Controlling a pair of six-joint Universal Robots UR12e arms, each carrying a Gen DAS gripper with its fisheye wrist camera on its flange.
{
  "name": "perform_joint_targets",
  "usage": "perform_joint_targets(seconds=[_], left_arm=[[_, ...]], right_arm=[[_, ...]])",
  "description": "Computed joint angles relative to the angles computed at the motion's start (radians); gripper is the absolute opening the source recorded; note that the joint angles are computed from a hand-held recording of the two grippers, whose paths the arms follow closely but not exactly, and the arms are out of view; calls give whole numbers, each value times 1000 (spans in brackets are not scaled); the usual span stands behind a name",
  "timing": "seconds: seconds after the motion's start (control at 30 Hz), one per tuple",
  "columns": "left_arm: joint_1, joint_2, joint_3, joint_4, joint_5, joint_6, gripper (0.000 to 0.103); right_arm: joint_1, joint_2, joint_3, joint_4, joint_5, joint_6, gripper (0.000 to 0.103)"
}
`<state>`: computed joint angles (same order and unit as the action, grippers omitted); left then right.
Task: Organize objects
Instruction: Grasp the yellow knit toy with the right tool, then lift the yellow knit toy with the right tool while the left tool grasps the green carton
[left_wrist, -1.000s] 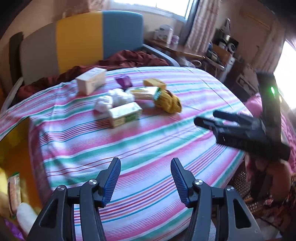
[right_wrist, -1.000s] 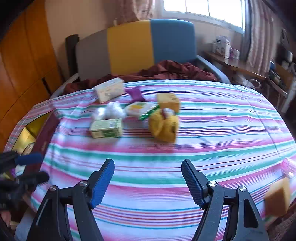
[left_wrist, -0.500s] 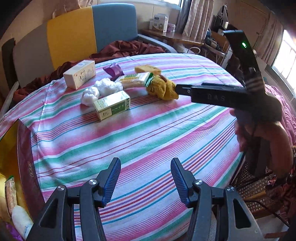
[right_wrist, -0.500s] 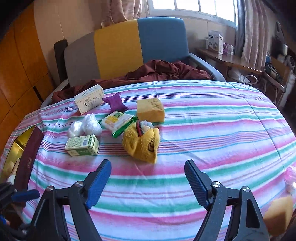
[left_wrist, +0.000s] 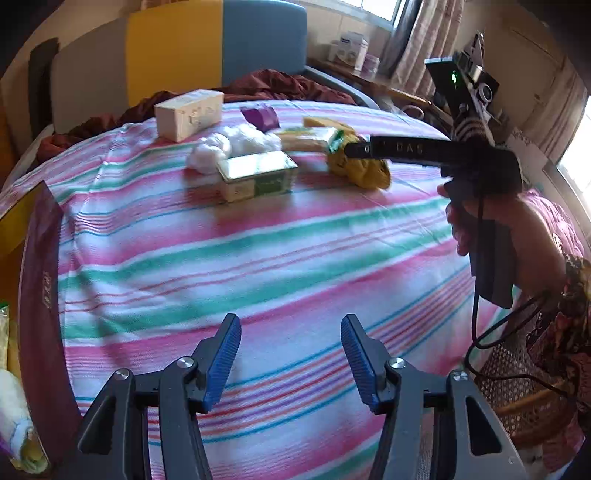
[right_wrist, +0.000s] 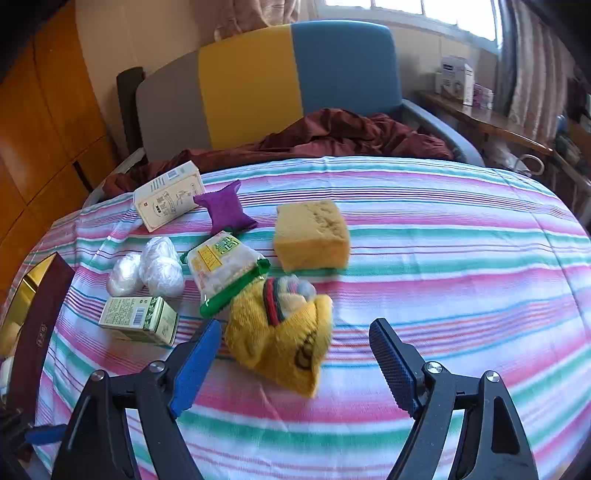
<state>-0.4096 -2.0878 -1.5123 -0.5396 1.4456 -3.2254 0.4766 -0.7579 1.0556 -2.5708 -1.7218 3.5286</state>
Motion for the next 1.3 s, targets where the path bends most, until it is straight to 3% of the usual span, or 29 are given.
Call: perform_joint_targets(seconds=[0.13, 0.23, 0.4, 0.63, 0.7, 0.83, 1.0, 1.17, 1.27, 1.3], left_arm=[[3, -5, 3, 29, 14, -22, 57], [3, -13, 13, 31, 29, -32, 57], [8, -34, 48, 11, 45, -64, 57], [12, -98, 145, -5, 119, -96, 60], [13, -123, 184, -28, 130, -100, 60], [22, -168, 240, -19, 97, -102, 61], [27, -195, 269, -37, -20, -61, 61], [13, -166, 218, -4, -137, 54, 61], [-6, -142, 187, -6, -141, 139, 61], [-14, -134, 174, 17, -107, 149, 61]], right_arm=[[-9, 17, -17, -8, 51, -5, 81], [-11, 26, -31, 10, 69, -16, 57], [-3, 32, -59, 81, 62, -21, 48], [-10, -29, -11, 173, 71, 129, 46], [-16, -59, 34, 160, 85, 196, 46], [-22, -88, 85, 138, 92, 250, 46], [-23, -77, 71, 152, 92, 237, 46], [-24, -72, 65, 164, 97, 240, 46], [-24, -74, 68, 162, 89, 248, 46], [-24, -75, 71, 159, 89, 252, 46]])
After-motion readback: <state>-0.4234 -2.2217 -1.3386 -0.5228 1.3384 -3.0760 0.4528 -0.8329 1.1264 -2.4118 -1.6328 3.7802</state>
